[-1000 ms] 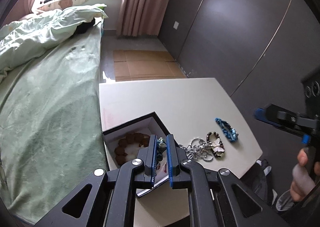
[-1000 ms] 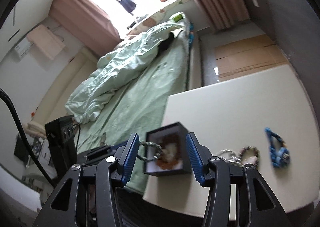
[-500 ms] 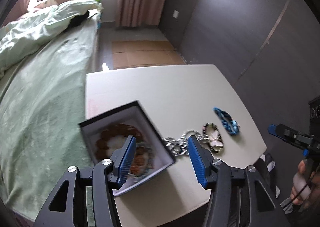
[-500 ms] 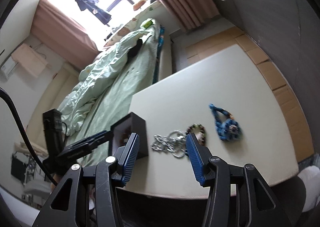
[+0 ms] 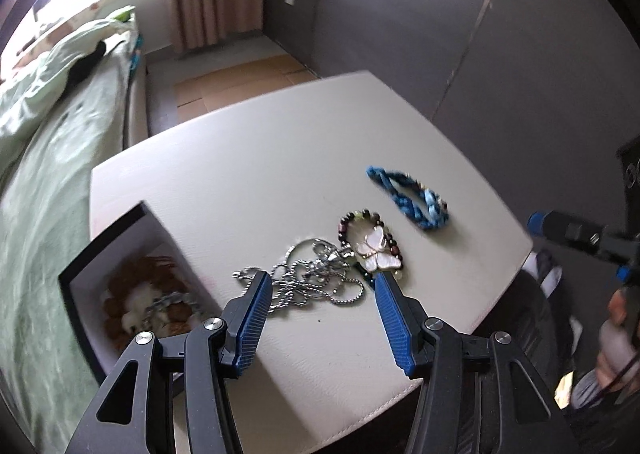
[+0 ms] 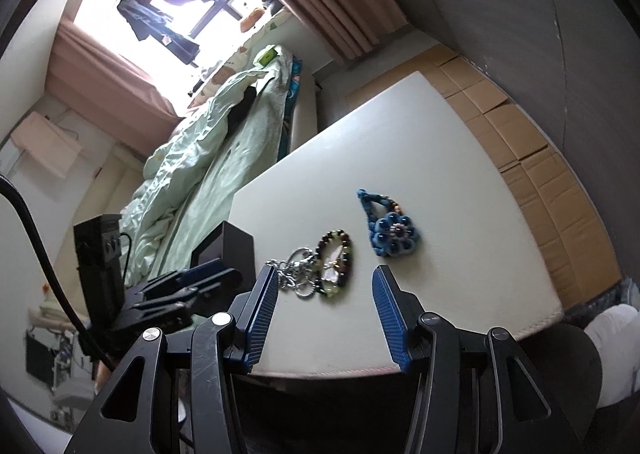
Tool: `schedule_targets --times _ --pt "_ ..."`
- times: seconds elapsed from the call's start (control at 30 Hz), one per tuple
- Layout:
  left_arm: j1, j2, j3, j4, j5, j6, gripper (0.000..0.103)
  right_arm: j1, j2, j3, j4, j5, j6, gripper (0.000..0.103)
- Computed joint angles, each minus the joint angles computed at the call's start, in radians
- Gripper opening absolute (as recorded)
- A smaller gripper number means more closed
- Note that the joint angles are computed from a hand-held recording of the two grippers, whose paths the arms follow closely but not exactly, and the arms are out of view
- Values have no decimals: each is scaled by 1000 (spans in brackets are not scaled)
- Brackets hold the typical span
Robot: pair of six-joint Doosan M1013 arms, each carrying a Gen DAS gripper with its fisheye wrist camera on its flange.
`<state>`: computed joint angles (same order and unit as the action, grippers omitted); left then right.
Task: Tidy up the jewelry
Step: 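Move the left tool back to the silver chains and grasp them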
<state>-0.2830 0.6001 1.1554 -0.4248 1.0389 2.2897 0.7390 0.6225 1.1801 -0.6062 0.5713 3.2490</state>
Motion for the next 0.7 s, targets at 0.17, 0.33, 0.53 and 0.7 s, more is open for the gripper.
schedule_targets --times 0.17,0.33,0.53,0.7 --pt "-31 14 -2 105 -5 22 55 -3 -14 35 -28 -27 44 50" --pt "-56 38 -21 187 4 25 55 -7 -19 58 -53 -50 82 50" --pt "-68 73 -61 175 52 58 55 -14 -25 86 -58 -73 113 50" --pt "-55 108 -109 123 107 42 54 -18 -31 102 -68 -85 136 50"
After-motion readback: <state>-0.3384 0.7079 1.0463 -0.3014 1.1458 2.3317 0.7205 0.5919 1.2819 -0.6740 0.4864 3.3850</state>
